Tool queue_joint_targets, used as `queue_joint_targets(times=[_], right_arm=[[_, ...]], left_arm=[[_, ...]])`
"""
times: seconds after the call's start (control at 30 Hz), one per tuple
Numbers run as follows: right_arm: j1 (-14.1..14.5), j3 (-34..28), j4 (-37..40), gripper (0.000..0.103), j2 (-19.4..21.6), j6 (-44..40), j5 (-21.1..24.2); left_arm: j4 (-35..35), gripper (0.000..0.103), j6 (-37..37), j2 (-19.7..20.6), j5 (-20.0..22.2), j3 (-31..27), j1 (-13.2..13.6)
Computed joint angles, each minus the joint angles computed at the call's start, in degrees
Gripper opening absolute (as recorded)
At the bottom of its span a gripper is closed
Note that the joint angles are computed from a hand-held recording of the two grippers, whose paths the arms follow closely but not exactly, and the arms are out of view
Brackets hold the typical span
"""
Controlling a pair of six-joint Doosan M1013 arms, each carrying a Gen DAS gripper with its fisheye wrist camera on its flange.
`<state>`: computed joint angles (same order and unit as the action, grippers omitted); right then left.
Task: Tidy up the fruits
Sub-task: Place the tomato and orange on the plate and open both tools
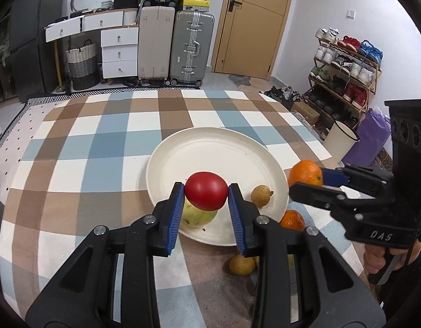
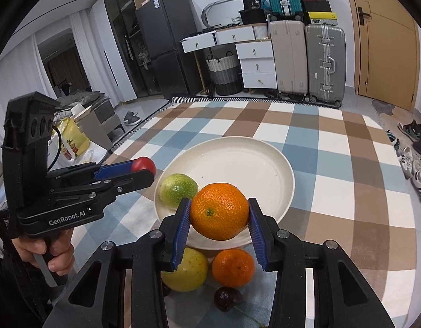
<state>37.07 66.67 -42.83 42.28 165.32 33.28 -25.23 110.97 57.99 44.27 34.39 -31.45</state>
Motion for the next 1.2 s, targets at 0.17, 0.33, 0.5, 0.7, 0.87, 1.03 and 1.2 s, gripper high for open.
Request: queue_joint_targets(times=[0.17,0.33,0.5,0.7,0.87,1.03,1.2], right_arm=[[-0.69,-0.81,3.64,0.041,0.92,-4.00,0.23],[-1.24,-1.38,6.53,0.041,1.53,-7.41,0.58],[-1.62,-2.68,7.66,0.042,2.50,-9.08,2.36],[-1.28,-2.44,4.45,0.057,2.32,-6.82,3.90],[-0.85,-0.17,1.33,0.067,0.83,-3.07,3.63],[-0.30,2.07,-1.69,0.088,-0.57,1.06,2.53],[0.24,2.55,-2.42,0.099,-1.07,2.53,2.62]], left_arm=[[-0.72,0.030,1.62,2.02,2.84,-2.85,-0.53],[0.64,0.030,1.00,3.71,4.90,-5.17,-0.93],[1.11,0.030,1.87,3.66,3.41,-4.80,-1.13],[4.38,0.062,-1.18,4.05,3.13,-5.87,-1.37],[4.86,0.082,-2.19,2.94,0.93,-3.64,-1.22],[4.52,0.091,-1.65,1.56,-0.31,-0.96,-0.97],[3.23,0.102,0.34,-0.87,-3.96,3.79,-0.84]])
